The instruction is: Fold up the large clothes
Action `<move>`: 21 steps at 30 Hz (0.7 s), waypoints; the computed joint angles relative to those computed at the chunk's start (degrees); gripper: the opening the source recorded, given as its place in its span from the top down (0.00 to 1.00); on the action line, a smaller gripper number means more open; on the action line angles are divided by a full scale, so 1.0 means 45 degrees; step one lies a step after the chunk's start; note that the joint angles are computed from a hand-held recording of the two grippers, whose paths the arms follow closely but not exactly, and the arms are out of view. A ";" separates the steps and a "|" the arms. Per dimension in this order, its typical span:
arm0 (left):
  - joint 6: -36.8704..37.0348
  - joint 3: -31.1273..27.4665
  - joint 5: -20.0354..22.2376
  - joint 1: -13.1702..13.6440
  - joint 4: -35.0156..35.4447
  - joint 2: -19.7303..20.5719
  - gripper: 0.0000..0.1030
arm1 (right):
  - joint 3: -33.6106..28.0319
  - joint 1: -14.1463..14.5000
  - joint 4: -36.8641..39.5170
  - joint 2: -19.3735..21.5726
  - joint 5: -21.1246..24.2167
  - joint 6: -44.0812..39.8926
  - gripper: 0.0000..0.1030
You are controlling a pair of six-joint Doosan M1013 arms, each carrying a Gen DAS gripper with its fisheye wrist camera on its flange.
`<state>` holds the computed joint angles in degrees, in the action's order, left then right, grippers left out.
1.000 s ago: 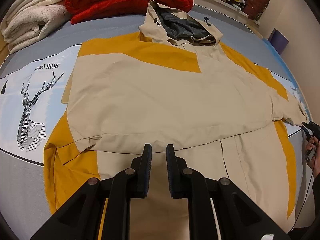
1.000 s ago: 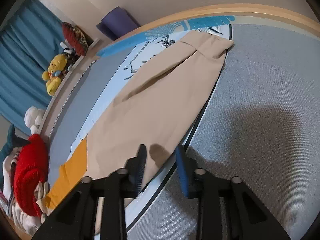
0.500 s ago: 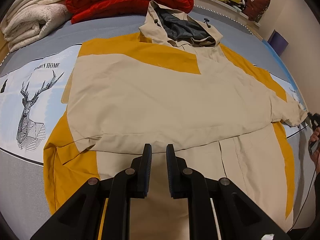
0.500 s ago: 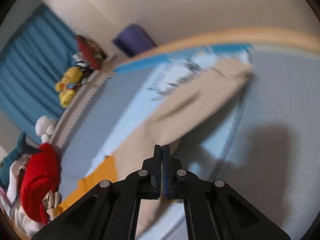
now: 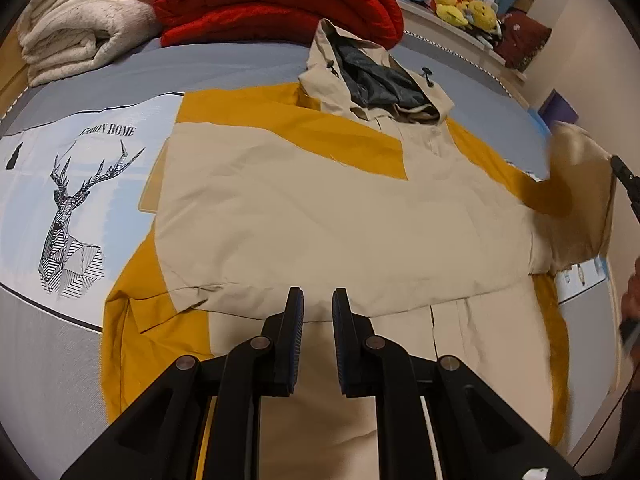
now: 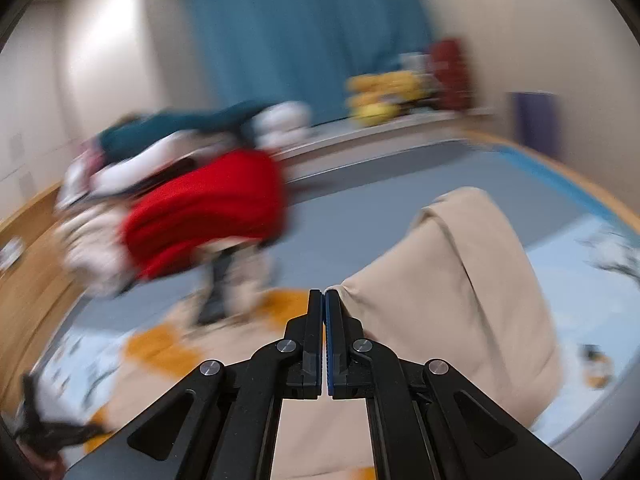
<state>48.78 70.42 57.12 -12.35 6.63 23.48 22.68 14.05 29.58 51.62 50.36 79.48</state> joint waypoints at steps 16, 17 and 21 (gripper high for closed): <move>0.0035 0.0186 -0.0583 0.0337 -0.1018 -0.0369 0.88 | 0.2882 0.1522 -0.2872 -0.1948 0.1325 -0.1146 0.62; 0.0055 0.0176 -0.0600 0.0313 -0.1001 -0.0369 0.88 | 0.3259 0.1330 -0.2686 -0.2175 0.1276 -0.0570 0.57; 0.0061 0.0158 -0.0573 0.0202 -0.0862 -0.0338 0.88 | 0.3942 0.0833 -0.2342 -0.2420 0.1410 0.1129 0.52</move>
